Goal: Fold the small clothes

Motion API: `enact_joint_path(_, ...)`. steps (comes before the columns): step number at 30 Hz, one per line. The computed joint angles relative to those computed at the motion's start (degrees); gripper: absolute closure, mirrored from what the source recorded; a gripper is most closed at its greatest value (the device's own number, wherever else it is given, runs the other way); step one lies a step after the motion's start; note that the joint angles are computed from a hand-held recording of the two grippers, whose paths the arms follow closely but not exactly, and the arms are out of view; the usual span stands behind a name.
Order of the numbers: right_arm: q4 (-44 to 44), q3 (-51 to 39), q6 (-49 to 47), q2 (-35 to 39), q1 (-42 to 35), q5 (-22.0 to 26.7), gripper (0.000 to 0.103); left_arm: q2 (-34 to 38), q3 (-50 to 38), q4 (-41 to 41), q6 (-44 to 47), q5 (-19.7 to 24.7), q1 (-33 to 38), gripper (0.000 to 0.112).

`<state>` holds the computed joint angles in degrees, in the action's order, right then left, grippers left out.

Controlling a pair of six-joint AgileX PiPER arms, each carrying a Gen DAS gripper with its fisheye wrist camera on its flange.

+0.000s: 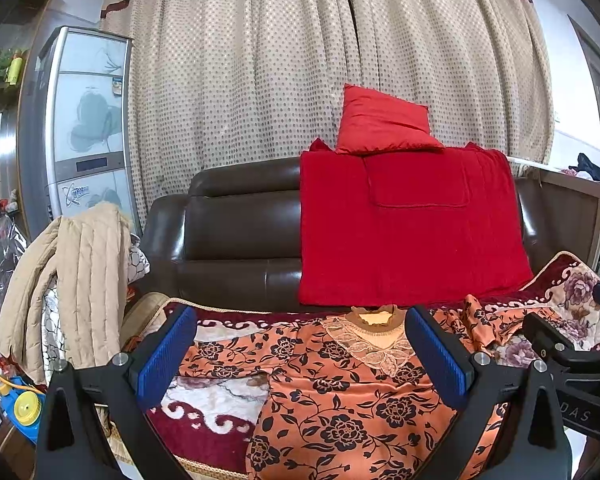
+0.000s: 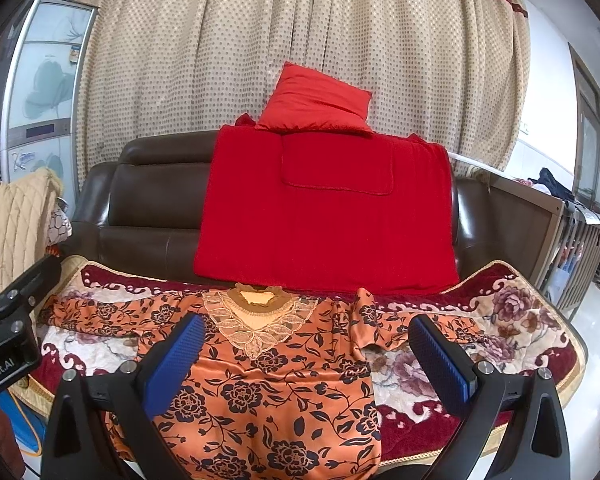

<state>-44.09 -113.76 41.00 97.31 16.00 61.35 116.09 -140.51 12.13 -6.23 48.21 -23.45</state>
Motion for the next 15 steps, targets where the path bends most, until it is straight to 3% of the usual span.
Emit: enact_joint_path(15,1.66,-1.65,-1.42,1.88,-1.40,-0.39,0.000,6.15,-10.68,-1.00,1.49,5.51,0.25,0.009)
